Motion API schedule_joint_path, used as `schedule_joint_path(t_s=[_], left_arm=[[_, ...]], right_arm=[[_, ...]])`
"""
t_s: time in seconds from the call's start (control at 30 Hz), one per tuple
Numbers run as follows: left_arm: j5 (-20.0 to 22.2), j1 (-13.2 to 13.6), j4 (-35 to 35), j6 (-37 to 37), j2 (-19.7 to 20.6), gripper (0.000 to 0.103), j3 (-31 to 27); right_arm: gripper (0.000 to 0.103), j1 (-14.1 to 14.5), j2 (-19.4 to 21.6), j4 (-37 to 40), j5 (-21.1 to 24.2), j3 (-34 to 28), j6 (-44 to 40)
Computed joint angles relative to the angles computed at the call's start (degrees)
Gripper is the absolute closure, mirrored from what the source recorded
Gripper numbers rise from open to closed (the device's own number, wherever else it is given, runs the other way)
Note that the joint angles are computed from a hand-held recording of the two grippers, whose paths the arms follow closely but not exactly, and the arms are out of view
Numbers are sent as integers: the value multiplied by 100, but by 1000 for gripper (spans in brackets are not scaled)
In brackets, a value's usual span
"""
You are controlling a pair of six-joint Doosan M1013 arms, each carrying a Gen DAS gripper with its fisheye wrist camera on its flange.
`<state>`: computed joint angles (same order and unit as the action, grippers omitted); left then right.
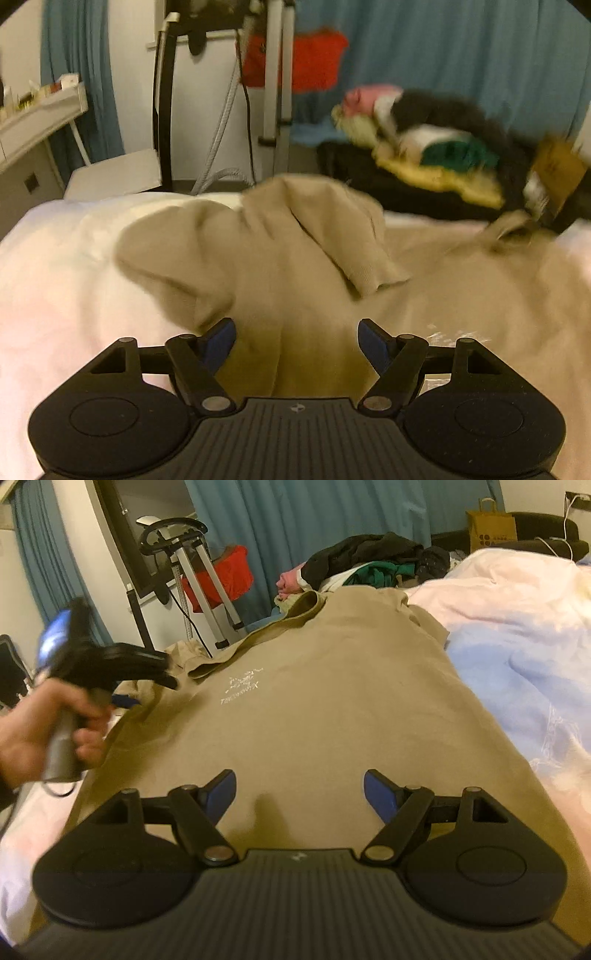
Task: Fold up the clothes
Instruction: 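Lay the T-shirt flat on the duvet and open both grippers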
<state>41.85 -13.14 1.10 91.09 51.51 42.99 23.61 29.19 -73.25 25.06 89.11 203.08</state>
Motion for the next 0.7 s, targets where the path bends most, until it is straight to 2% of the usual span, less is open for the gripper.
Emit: schedule_joint_path(t_s=[0.13,0.2,0.3,0.33,0.37,0.43,0.5,0.63,0.7], left_arm=[[19,-228,1101,-302,306,30,-437],[77,-296,1410,-337,437,30,-663],[222,-371,1770,-353,805,32,-1293],[214,-389,1916,-410,1026,34,-1673],[189,-406,2061,-465,1276,34,-2105],[-80,-405,2281,-883,1419,34,-2395],[-436,-352,2298,-1428,1344,34,-2337],[-1345,-109,1942,-2029,750,26,-1374],[-1547,122,1180,-2089,429,24,-837]], right_arm=[[25,-82,109,251,-114,-78,-153],[24,-116,169,304,-149,-116,-118],[24,-140,247,-79,-140,-177,162],[24,-141,263,-218,-127,-186,249],[24,-143,277,-358,-117,-190,346],[24,-149,294,-647,-115,-175,595],[24,-152,302,-807,-115,-166,737],[25,-146,293,-898,-92,-158,858],[25,-134,278,-872,-66,-153,839]])
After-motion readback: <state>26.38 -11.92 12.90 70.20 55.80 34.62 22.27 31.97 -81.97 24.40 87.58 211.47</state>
